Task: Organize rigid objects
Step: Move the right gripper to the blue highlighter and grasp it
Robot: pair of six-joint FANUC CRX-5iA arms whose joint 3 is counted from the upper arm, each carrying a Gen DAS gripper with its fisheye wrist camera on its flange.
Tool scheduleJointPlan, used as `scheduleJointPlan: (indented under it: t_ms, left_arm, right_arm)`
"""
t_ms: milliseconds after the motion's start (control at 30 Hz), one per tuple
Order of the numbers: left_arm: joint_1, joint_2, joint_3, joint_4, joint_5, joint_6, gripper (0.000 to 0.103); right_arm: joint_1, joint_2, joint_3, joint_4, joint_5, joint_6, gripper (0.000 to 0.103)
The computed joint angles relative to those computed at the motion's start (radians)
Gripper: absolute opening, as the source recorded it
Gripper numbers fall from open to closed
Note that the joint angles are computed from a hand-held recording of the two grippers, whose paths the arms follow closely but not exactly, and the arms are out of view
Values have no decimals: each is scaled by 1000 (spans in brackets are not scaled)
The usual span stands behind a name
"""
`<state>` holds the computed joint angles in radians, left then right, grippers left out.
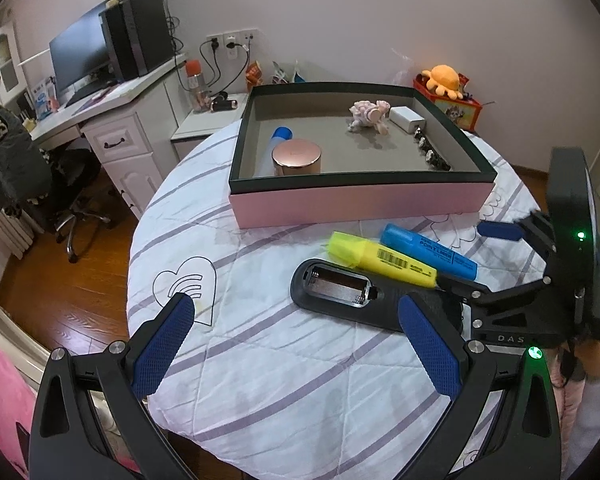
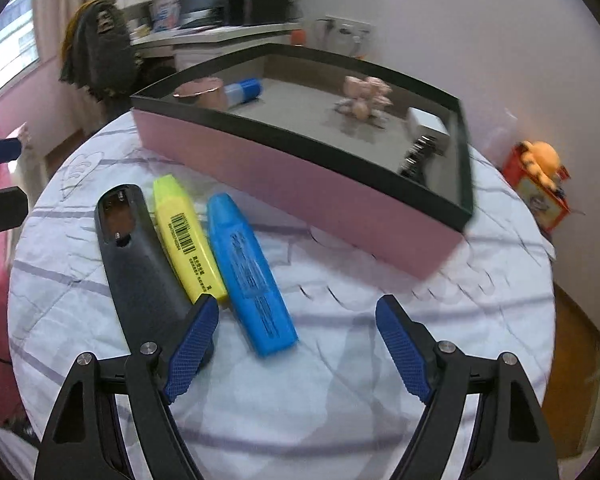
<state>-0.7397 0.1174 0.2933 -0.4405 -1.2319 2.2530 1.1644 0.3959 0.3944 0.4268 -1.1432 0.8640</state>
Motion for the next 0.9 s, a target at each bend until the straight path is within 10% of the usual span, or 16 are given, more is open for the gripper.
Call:
scheduleJointPlan:
  t_ms: [433,633,900]
  left_arm:
    - [29,17,-3,31,12,-37,103]
    - [38,17,-10,40,22,-39,103]
    - [54,9,-33,57,45,-40,103]
  right_arm:
    - [-63,97,216,-239,-66,320,56]
    - [-75,96,233,-274,-67,265,27]
    - [-61,14,102,-222,-7,86,27]
